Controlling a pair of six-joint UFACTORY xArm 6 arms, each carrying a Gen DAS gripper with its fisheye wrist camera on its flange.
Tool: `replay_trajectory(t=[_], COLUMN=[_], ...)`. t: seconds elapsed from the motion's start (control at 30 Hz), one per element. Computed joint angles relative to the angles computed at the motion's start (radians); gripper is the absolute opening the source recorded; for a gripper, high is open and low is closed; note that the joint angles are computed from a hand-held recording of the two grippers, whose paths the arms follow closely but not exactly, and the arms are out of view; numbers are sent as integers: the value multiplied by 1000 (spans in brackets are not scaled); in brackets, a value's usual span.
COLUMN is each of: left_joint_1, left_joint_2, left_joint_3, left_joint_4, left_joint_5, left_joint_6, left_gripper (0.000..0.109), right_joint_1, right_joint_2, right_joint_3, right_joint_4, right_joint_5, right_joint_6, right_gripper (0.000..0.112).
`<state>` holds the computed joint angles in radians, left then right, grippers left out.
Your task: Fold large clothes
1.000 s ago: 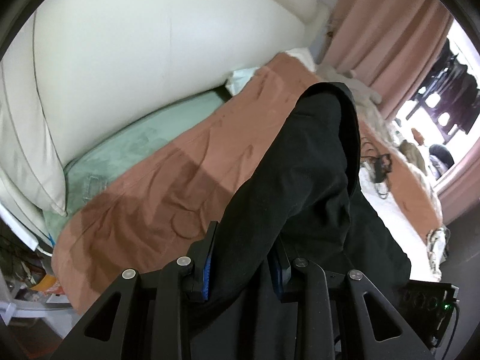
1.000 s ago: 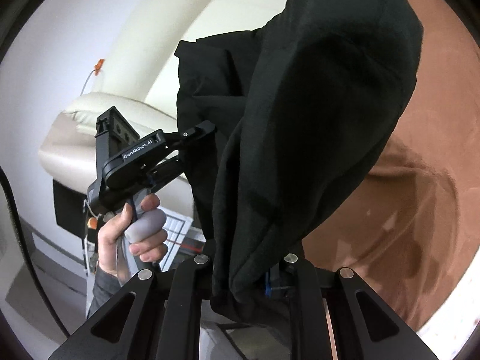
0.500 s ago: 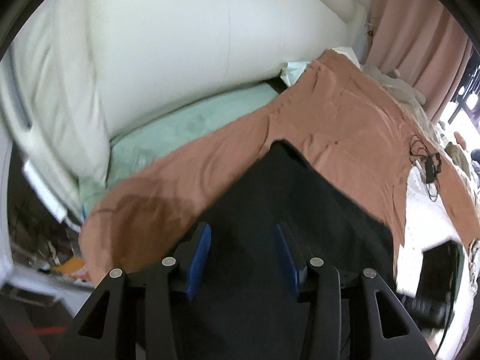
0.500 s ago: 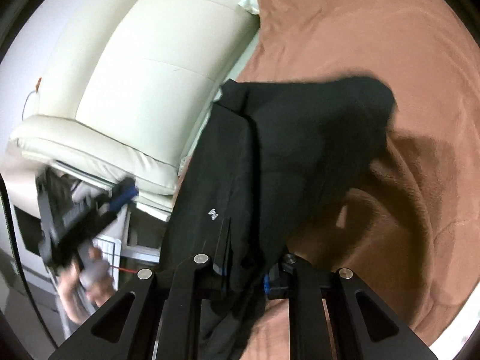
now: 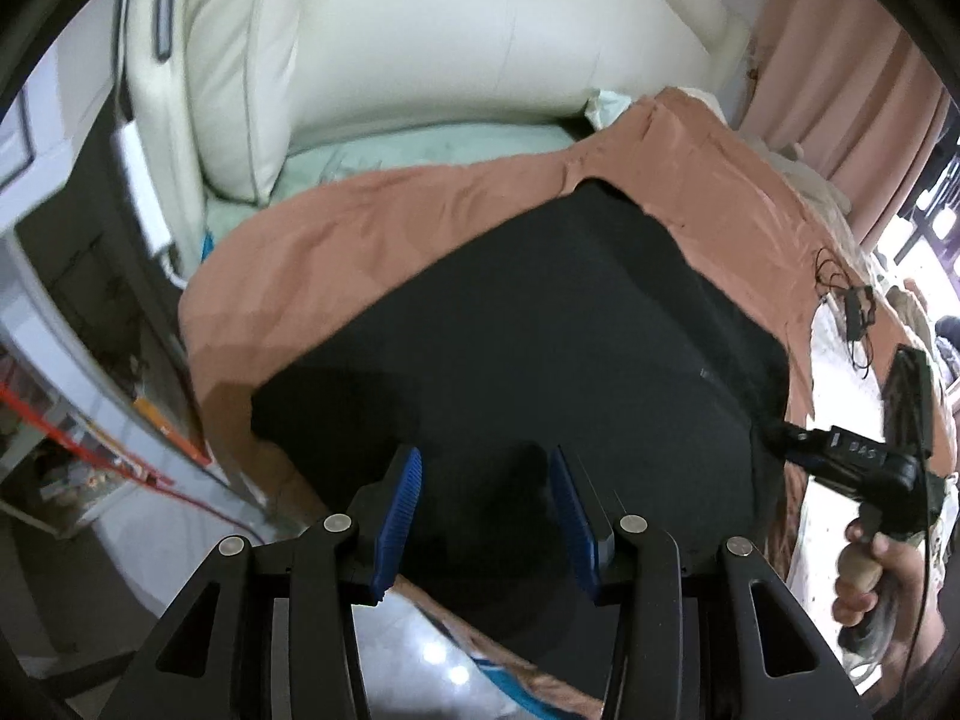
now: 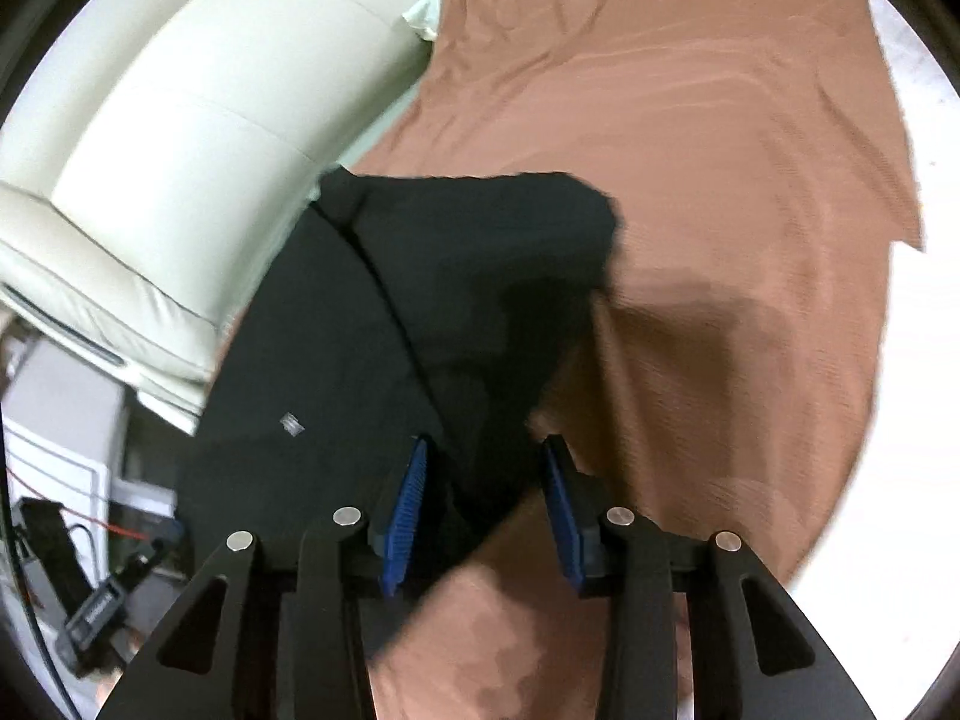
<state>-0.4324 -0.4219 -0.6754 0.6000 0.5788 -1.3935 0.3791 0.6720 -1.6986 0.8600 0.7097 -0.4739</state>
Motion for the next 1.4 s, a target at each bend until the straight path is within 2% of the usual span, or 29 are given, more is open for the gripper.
replay_trajectory(t=[0.13, 0.27, 0.33, 0.4, 0.47, 0.53, 0.63, 0.7, 0.77, 0.8, 0.9, 1.13, 1.4], left_joint_1=[-28, -55, -78, -108, -147, -193, -257, -300, -338, -368, -438, -575, -727], left_joint_2=[-11, -32, -43, -55, -64, -66, -63, -61, -56, -50, -30, -8, 60], left_joint_3=[-1, -22, -34, -46, -69, -104, -155, -188, -216, -240, -300, -393, -492], left_joint_4=[-10, -4, 4, 28, 59, 82, 117, 141, 162, 176, 205, 272, 342], left_joint_5=[32, 53, 62, 85, 115, 166, 227, 268, 298, 326, 408, 529, 609], left_joint_6=[-24, -45, -58, -85, -114, -135, -163, -175, -183, -187, -192, -225, -250], left_gripper=[47, 47, 57, 75, 82, 86, 93, 97, 101, 102, 102, 102, 102], right_joint_1=[-26, -52, -64, -71, -78, -85, -92, -99, -108, -115, -131, -177, -267], right_joint_2=[-36, -115, -163, -208, -256, -305, -384, -438, -499, -526, -595, -791, -1055], right_joint_3=[18, 98, 142, 176, 209, 242, 302, 347, 392, 415, 462, 605, 826], right_joint_4=[-53, 4, 15, 20, 11, -4, -10, -10, -15, -2, 14, 13, -2], right_joint_5=[16, 2, 9, 14, 23, 32, 24, 27, 32, 36, 47, 48, 28], right_joint_6=[35, -35, -53, -71, -84, -88, -99, -108, -102, -115, -132, -177, -231], right_gripper=[37, 37, 37, 37, 38, 44, 63, 86, 97, 99, 103, 103, 103])
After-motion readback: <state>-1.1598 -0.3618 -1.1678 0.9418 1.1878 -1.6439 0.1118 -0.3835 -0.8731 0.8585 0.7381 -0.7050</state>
